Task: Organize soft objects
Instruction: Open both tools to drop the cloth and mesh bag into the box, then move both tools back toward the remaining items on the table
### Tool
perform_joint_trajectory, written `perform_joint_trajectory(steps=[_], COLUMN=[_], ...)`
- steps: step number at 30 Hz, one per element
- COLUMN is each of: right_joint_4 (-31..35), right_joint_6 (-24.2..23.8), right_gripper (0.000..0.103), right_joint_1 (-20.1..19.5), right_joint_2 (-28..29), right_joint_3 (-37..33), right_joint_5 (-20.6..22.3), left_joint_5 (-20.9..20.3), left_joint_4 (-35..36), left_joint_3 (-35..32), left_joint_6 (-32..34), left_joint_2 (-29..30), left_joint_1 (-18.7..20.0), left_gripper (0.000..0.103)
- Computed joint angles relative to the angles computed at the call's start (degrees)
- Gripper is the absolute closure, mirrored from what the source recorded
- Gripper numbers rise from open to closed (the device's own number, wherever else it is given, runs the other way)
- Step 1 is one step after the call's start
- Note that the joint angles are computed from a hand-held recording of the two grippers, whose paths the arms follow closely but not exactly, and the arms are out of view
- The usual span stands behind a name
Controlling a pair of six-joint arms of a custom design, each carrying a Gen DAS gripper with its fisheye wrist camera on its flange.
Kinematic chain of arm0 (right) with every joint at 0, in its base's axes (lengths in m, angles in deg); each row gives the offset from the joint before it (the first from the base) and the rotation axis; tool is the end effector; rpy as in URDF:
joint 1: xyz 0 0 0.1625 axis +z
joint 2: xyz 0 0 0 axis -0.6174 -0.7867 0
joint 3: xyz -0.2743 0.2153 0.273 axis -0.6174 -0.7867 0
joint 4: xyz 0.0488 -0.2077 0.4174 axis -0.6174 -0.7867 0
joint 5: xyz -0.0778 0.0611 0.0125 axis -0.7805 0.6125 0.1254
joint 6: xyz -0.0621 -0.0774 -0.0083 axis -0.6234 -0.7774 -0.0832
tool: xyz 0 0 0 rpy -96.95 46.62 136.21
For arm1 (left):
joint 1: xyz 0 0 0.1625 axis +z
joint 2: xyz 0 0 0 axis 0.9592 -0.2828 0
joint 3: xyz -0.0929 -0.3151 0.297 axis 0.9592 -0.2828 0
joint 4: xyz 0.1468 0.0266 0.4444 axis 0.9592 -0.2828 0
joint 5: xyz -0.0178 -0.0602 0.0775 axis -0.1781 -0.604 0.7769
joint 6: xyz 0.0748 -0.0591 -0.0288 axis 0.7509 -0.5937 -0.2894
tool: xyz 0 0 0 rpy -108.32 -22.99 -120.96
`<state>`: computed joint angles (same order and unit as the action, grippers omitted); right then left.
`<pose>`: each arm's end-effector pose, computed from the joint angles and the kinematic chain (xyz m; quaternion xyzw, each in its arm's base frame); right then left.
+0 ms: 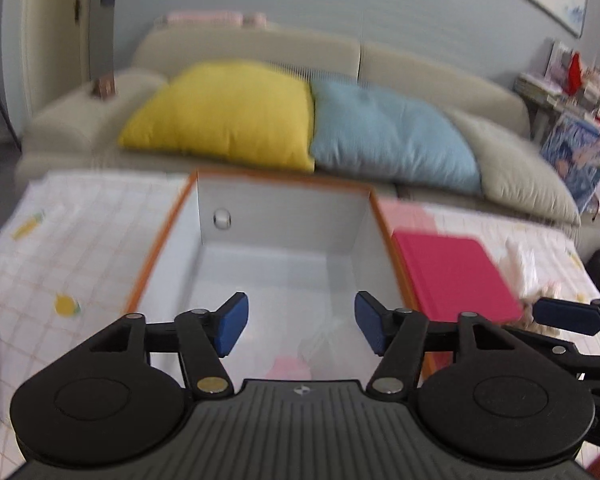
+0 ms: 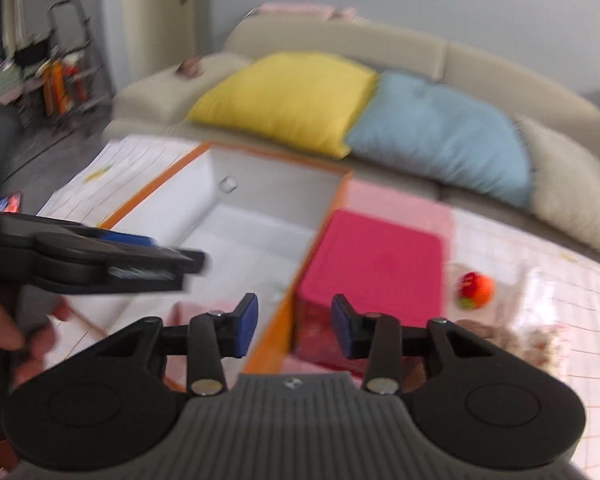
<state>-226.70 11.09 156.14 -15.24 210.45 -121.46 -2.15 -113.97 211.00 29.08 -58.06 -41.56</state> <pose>0.2741 -0.3571 0.0708 0.3068 -0.8488 0.3228 0.2848 -0.1305 -0.3409 0.2060 0.1511 0.8474 -0.4149 0.2949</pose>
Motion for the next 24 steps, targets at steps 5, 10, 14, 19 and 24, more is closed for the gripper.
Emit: perform_joint_trajectory(steps=[5,10,14,19,24], right_joint_4=[-13.48,-23.29,-30.67,-35.68,-32.58], right_joint_6=[-2.07,-4.61,-7.25,-6.3,1.07], right_gripper=[0.054,0.052,0.044,0.04,0.036], right_joint_1=[-0.65,-1.89,-3.48,-6.15,-9.33], right_joint_2=[-0.5,-0.83,-0.57,-1.73,-5.74], right_joint_3=[4.07,7.75,10.98,14.72,17.75], right_joint_5=[-1.93,-4.01,-5.17,-6.17,-6.97], left_joint_5=[2.28,-1.99,-6.51,-11.4,-16.51], left_joint_4=[-9.95,-13.02,-13.51,-12.6,-14.15], left_joint_3=[2.44,2.48,1.94,1.51,1.0], left_joint_6=[3.91,4.73,2.4,0.08,-0.06], left_joint_2=[1.13,3.45,6.23,10.08,13.28], left_joint_1=[-7.39,-11.2,-12.24,-13.56,-12.92], left_gripper=[0.023,0.023,0.023,0.023,0.026])
